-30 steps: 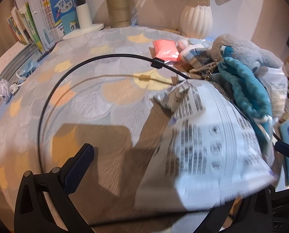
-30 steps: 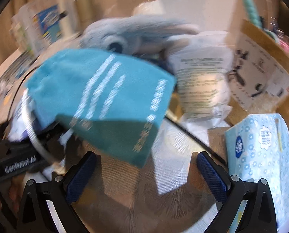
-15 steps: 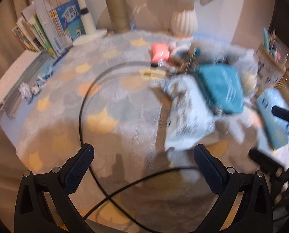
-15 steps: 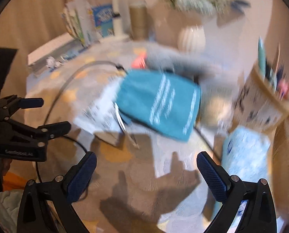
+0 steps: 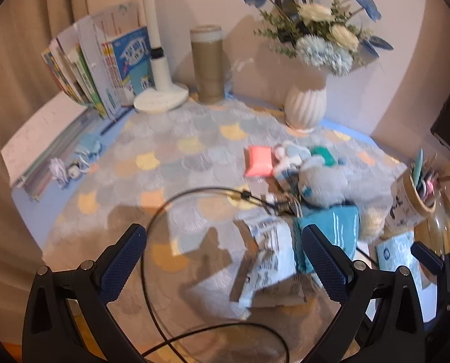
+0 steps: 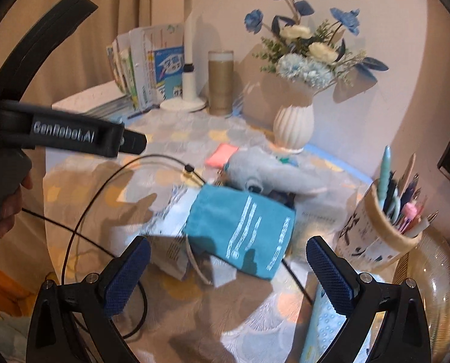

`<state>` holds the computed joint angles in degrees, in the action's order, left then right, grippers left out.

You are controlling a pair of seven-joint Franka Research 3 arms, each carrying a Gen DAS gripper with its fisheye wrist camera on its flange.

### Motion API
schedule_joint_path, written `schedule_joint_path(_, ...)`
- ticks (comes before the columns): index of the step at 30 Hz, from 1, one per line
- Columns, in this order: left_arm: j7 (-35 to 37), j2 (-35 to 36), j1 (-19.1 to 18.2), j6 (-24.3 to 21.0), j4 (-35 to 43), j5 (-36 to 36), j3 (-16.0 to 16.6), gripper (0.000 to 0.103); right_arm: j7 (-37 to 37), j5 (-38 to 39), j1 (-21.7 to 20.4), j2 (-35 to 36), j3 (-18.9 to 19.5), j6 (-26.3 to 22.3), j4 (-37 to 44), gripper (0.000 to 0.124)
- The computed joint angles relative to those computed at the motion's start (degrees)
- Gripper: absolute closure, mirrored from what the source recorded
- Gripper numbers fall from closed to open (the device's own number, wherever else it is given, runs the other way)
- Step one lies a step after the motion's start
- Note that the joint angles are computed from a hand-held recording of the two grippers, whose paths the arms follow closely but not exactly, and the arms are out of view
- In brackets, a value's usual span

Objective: Organize soft objects
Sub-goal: 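Move left tool toward the pink packet while right tool approaches the grey plush toy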

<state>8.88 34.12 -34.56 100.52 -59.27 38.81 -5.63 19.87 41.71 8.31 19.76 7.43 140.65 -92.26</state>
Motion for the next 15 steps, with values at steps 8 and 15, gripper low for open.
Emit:
schedule_joint_path(8, 1.9, 2.8, -0.8, -4.3, 5.7, 0.7, 1.9, 0.001, 3.4, -0.2, 0.7, 2.3, 0.2, 2.0, 4.1, 0.021)
schedule_joint_path(15, -0.9, 0.1, 1.6, -0.8, 0.2, -0.6, 1.1, 0.001, 10.3, -5.4, 1.9, 6.8, -0.3, 0.8, 11.2, 0.021)
